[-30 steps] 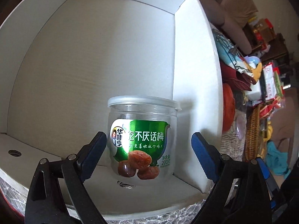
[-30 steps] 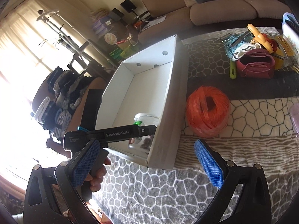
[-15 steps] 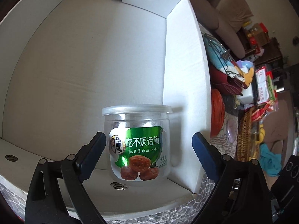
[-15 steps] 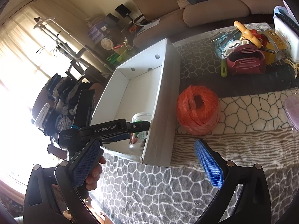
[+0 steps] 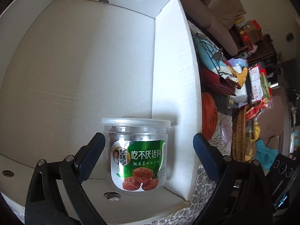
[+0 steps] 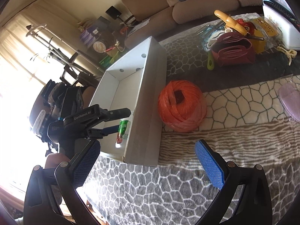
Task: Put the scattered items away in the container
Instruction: 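Open the left tool to release the jar while the right tool grasps the red twine ball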
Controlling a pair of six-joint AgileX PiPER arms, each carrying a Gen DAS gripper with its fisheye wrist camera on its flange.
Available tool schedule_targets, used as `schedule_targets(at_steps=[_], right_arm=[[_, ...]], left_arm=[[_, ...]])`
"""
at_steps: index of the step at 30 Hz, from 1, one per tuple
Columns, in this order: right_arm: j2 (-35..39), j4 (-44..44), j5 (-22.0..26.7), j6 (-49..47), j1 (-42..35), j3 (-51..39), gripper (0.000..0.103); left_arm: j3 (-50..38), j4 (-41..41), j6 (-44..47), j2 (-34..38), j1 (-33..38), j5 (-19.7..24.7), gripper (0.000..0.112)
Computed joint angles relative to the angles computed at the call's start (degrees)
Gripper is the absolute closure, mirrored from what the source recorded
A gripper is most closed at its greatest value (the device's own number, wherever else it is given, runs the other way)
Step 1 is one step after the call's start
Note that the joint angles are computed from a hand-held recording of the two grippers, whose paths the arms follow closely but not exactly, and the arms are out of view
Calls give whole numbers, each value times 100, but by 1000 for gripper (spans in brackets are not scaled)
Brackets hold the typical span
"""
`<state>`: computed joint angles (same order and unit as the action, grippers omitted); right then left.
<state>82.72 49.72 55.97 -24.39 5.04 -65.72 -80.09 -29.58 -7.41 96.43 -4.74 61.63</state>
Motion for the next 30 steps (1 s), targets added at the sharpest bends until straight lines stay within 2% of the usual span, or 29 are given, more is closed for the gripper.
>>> schedule_targets(at_steps=[3,6,10,15,17,20,22,23,26,30], right_arm=[[135,15,-163,95,-132,-69,0],[608,-64,-311,486,-252,-410,0],[1409,-999,-353,1345,32,-1280,2],[2197,-2012,-106,2063,426,-2135,27],[2435,-2172,-20,2183,514,-2342,32],[2754,-2236,139,2230,581,-2613,32],[2859,-1930,188,2084,496,-2615,37],[2832,-1690,178,2011,397,-2525,49],[2628,-1349,204,1703,241,-2295,59],[2221,-454,306,1184,-168,-1917,60]], left_arm=[[45,-194,140,8,145,77,18],[195,-353,276,-40,299,113,18],[335,-341,354,-87,360,101,18],[392,-427,453,-121,434,142,18],[394,-461,507,-158,480,171,18],[349,-460,554,-227,553,228,18],[301,-409,568,-281,599,280,18],[289,-411,588,-299,626,299,18],[259,-566,754,-279,770,436,17],[413,-968,1034,-319,887,477,18]])
